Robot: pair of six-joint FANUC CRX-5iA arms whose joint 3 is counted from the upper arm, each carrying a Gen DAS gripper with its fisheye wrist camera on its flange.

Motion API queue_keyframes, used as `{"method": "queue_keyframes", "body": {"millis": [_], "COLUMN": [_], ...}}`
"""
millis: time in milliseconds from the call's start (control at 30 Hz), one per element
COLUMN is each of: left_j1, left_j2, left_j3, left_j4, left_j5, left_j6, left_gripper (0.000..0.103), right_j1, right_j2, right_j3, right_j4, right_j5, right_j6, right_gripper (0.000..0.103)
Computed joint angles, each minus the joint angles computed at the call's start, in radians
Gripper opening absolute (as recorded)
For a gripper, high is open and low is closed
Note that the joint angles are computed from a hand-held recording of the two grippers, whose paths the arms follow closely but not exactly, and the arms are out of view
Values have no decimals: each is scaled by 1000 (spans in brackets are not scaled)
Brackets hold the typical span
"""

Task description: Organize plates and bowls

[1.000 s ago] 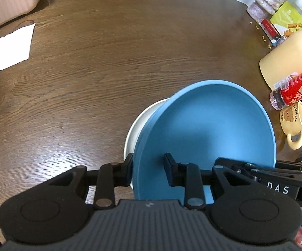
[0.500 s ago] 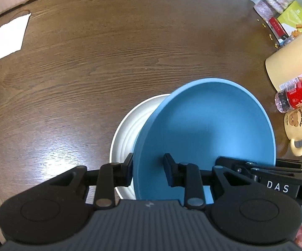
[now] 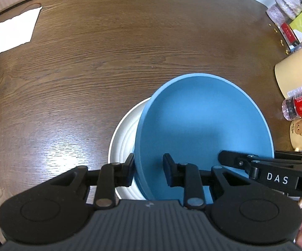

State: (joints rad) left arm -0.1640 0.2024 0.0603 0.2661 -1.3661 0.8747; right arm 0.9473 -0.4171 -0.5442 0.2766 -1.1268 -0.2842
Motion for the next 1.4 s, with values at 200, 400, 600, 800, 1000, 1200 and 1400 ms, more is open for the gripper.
{"method": "queue_keyframes", "body": {"millis": [200, 400, 600, 800, 1000, 1200, 1400], "left_j1": [7, 26, 67, 127, 174, 205, 192], "left_j2": [-25, -50, -103, -184, -274, -379, -551], "left_j3": [-16, -32, -92, -197, -331, -583, -870], "left_j4": [13, 35, 110, 209, 313, 598, 1016], "left_j5": [26, 45, 95, 189, 352, 567, 720], "left_j6": [9, 9, -12, -65, -188, -488, -853], "left_gripper": [39, 63, 91, 103, 103, 103, 103], "right_j1": [-16, -6, 33, 92, 171, 287, 465], "right_j2": [10, 11, -19, -49, -49, -55, -29], "right_j3": [20, 32, 16, -15, -55, -172, -296], "right_j4": [-3, 28, 108, 218, 337, 566, 757], "right_j5": [-8, -26, -44, -80, -137, -193, -338], "right_j6": [70, 96, 89, 71, 0, -142, -298], "right_gripper": [32, 55, 96, 103, 103, 103, 103]}}
